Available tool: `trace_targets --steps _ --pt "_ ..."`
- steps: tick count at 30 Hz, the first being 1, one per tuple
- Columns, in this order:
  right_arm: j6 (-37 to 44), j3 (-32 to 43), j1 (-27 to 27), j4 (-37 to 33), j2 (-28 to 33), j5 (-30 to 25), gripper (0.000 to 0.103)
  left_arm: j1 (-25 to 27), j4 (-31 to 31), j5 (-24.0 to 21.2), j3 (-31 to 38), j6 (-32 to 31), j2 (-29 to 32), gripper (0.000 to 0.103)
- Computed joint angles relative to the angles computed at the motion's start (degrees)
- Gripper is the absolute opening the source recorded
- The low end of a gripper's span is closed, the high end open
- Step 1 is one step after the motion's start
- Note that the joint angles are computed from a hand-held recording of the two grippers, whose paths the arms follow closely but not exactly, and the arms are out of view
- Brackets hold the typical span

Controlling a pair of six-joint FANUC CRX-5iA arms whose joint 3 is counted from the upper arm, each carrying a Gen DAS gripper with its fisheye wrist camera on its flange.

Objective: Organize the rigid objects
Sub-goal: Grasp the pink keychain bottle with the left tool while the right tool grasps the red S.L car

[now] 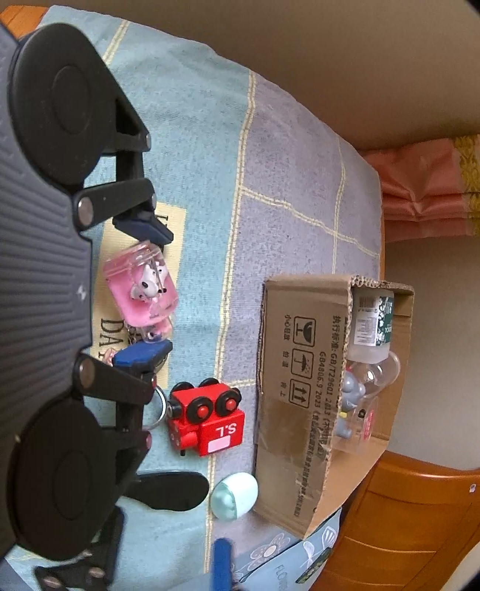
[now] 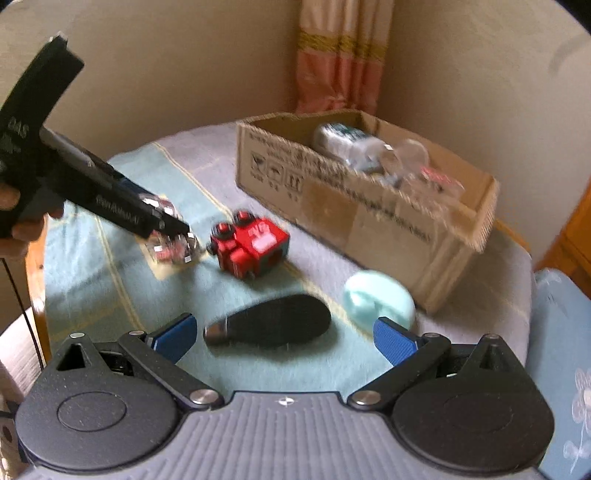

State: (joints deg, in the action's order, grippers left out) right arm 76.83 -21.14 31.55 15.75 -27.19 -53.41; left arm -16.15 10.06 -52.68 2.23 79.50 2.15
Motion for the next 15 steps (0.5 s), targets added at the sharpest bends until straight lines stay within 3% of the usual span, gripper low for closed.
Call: trace_targets --steps 3,8,15 --pt "8.3 3.7 -2.0 -4.1 3.2 0.5 0.102 0.6 0.5 -0.5 -0.1 -1.2 -0.1 0.055" --pt "22.3 11.1 -4.8 -12.8 9.6 -1.7 0.091 1.7 0.8 -1.0 -0.5 -2.5 -0.6 0.055" --pt "29.8 16.9 -6.3 -18.5 15.2 -5.0 0.081 3.4 1.5 -1.0 -1.5 -3.5 -1.3 0.055"
